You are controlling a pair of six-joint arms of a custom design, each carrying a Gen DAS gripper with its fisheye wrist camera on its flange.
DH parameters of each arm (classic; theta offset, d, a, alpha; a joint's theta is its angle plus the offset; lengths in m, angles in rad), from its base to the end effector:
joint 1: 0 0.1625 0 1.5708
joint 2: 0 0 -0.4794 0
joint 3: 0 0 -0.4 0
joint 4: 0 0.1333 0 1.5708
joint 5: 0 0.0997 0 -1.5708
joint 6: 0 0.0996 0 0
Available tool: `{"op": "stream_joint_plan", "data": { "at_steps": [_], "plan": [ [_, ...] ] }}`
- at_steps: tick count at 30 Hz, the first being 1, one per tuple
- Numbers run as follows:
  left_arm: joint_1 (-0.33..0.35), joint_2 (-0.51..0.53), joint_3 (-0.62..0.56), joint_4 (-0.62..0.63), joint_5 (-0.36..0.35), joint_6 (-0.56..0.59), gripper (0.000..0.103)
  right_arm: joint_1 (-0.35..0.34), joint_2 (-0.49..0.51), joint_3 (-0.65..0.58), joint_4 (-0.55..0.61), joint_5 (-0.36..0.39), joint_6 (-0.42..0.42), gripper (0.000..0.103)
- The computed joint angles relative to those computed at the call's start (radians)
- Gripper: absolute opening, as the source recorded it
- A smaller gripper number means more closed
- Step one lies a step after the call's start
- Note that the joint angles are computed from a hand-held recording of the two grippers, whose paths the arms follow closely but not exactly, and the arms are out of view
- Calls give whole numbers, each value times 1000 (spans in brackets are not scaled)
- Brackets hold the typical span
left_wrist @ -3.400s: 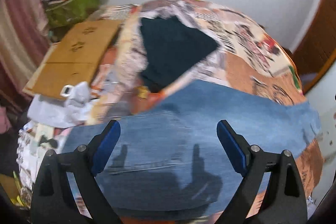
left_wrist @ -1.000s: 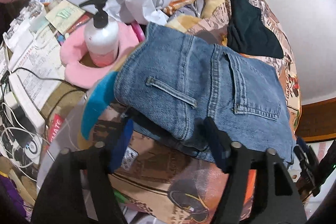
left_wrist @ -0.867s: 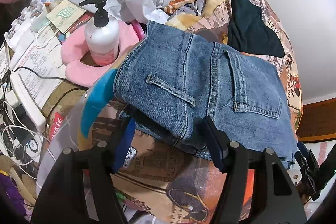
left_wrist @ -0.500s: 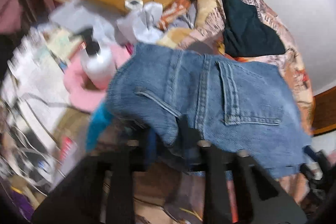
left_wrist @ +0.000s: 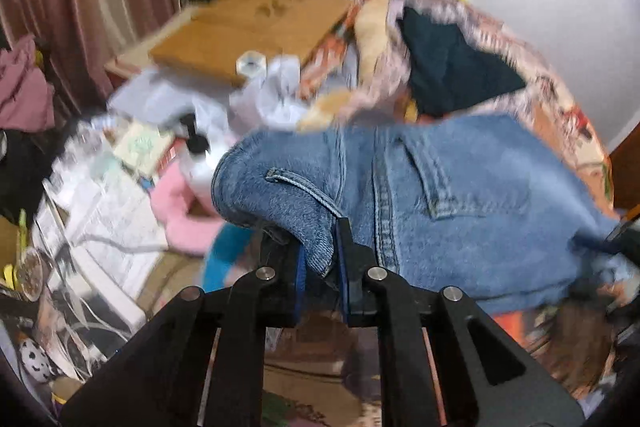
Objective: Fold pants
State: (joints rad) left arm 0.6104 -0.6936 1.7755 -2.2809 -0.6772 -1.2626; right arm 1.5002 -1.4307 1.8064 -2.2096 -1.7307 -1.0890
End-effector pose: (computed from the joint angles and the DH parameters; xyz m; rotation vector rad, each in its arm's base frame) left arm -0.3926 -0.5321 0.0215 -0.1419 2.3145 -0.7993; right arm 0.0776 -0.5678 0.4214 1.3670 -2.5106 0.1909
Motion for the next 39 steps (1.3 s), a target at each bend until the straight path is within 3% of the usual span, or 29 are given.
{"op": "stream_joint_plan", "data": {
  "at_steps": [2, 4, 7, 10, 12, 17, 21, 23, 28, 31, 39],
  "plan": [
    [30, 7, 26, -74, -70, 24, 15, -4, 0, -13, -18, 22, 26, 50],
    [33, 15, 35, -97, -72, 36, 18, -8, 12, -33, -41, 23, 64, 50],
    [21, 15, 25, -54, -63, 43, 20, -19, 43, -63, -80, -19, 122, 50],
    [14, 10, 10, 8, -65, 37, 28, -45, 79, -99, -87, -90, 185, 51],
    [5, 4, -3, 68, -56, 18, 35, -82, 74, -121, -54, -40, 209, 57],
    [-16, -9, -52, 244, -21, -22, 48, -127, 31, -119, -57, -30, 195, 67],
    [-25, -16, -85, 274, 6, -14, 59, -180, 0, -135, -40, -6, 196, 70],
    [-26, -4, -118, 289, 29, -1, 70, -203, -12, -149, -32, -4, 206, 71],
    [-15, 63, -224, 218, 32, 136, 83, -273, -22, -204, -5, -14, 279, 71],
    [-1, 126, -310, 167, -1, 240, 85, -310, -28, -235, -46, -50, 314, 71],
    [27, 317, -571, 240, -85, 415, 88, -467, -58, -344, -110, 50, 445, 74]
  ]
}}
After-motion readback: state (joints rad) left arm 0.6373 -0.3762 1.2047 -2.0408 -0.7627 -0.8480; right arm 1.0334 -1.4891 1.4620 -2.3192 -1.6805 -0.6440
